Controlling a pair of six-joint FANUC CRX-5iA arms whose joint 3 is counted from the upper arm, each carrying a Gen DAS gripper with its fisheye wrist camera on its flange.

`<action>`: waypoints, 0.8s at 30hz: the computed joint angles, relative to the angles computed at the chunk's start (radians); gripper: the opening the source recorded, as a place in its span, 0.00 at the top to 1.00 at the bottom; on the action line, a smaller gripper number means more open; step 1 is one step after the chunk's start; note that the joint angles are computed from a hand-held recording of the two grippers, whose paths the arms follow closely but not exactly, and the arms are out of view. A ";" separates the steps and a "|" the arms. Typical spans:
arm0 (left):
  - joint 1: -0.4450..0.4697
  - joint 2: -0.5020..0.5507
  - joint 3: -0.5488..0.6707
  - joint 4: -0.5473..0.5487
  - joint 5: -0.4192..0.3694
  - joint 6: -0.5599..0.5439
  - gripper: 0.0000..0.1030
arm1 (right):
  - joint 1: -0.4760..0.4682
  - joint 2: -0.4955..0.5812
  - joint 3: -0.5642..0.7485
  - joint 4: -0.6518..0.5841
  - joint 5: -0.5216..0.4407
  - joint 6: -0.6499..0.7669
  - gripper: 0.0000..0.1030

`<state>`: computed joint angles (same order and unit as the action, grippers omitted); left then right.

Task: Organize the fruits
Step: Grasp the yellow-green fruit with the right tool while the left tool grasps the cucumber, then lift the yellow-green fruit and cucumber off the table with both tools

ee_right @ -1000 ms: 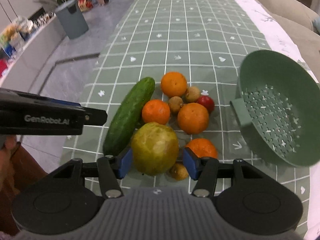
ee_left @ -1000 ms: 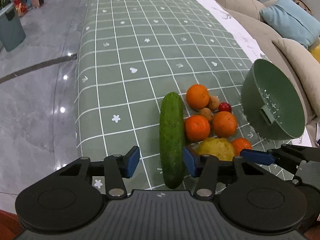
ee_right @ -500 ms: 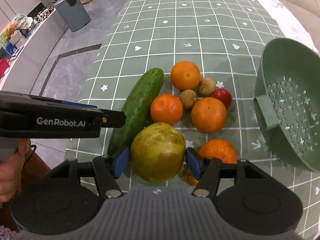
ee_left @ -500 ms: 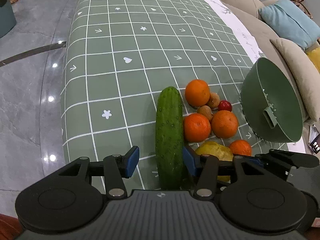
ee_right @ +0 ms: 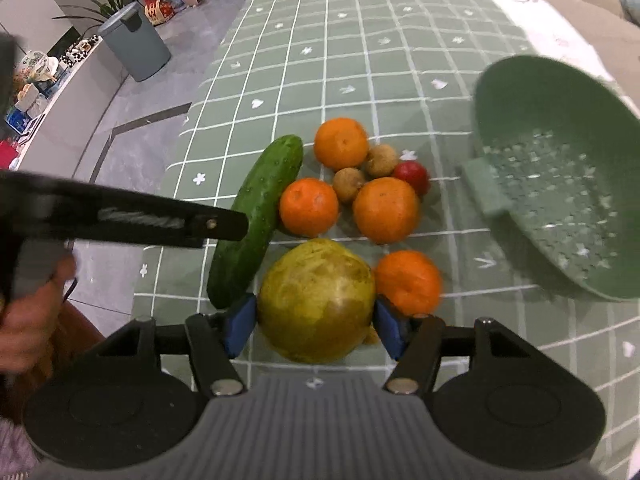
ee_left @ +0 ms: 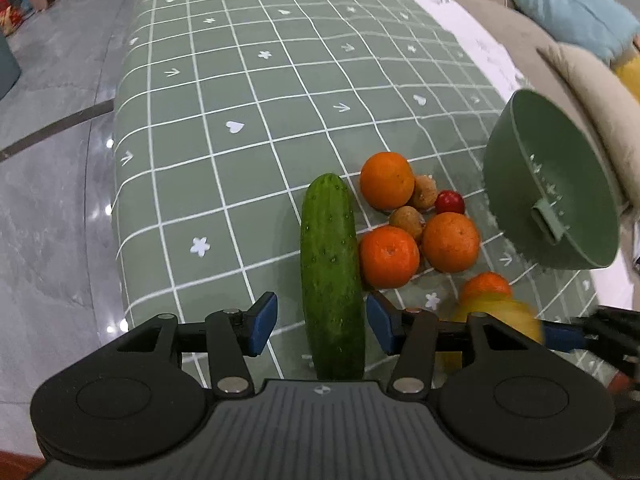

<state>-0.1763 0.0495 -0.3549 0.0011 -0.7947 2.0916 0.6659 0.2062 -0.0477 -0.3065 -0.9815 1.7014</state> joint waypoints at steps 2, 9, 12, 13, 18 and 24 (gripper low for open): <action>0.014 0.029 0.012 0.037 -0.021 -0.076 0.41 | -0.016 -0.022 -0.011 0.010 -0.007 -0.006 0.42; 0.017 0.102 0.073 0.042 -0.068 -0.200 0.43 | -0.056 -0.097 -0.060 0.046 -0.006 -0.041 0.42; 0.010 0.135 0.113 0.029 -0.104 -0.226 0.52 | -0.066 -0.115 -0.071 0.057 -0.004 -0.054 0.42; 0.011 0.141 0.119 0.035 -0.109 -0.226 0.53 | -0.070 -0.118 -0.073 0.061 -0.002 -0.060 0.42; 0.011 0.139 0.121 0.033 -0.124 -0.189 0.56 | -0.086 -0.141 -0.088 0.061 0.006 -0.082 0.42; -0.007 0.073 0.071 0.021 -0.097 -0.085 0.57 | -0.106 -0.173 -0.108 0.051 0.039 -0.069 0.42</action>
<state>-0.1838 0.1226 -0.2842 0.0216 -0.8913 2.0066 0.5601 0.0334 -0.1553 -0.2556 -0.9425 1.6321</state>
